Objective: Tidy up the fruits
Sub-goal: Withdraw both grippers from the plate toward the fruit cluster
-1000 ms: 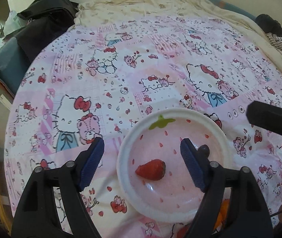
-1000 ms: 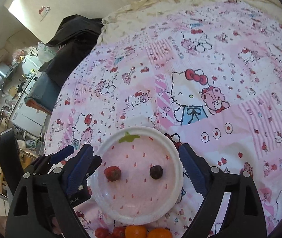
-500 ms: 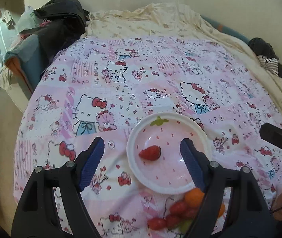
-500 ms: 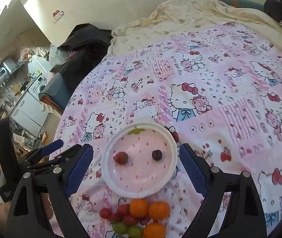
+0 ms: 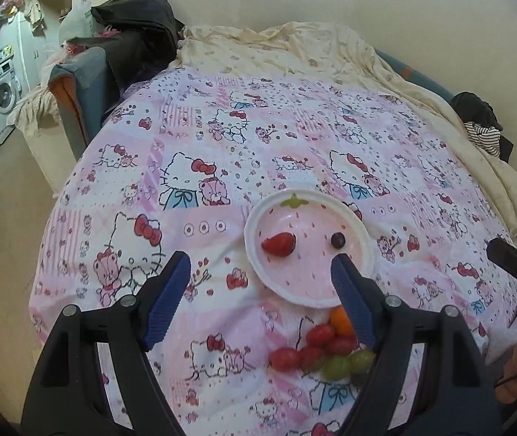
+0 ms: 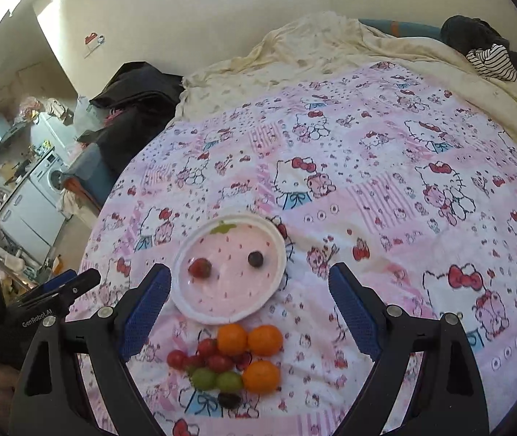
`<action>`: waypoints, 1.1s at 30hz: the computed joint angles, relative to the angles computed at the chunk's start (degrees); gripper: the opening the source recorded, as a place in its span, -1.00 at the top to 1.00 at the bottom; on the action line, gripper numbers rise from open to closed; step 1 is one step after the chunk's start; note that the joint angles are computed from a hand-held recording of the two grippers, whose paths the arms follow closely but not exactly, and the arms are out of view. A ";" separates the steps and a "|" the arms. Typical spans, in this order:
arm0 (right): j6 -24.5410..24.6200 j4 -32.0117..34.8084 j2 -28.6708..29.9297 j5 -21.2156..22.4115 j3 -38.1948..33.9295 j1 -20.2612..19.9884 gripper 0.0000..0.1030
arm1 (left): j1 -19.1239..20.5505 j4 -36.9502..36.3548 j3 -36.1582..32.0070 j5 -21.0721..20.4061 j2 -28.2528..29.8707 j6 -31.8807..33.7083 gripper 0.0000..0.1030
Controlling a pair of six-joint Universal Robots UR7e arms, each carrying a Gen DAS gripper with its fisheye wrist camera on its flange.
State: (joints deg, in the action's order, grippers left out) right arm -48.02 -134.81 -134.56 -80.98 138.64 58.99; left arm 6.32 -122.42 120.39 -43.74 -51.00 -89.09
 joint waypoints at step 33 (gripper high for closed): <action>4.59 3.38 3.74 -6.93 0.50 -7.63 -0.76 | 3.71 -11.52 4.76 -15.93 4.28 0.43 -0.41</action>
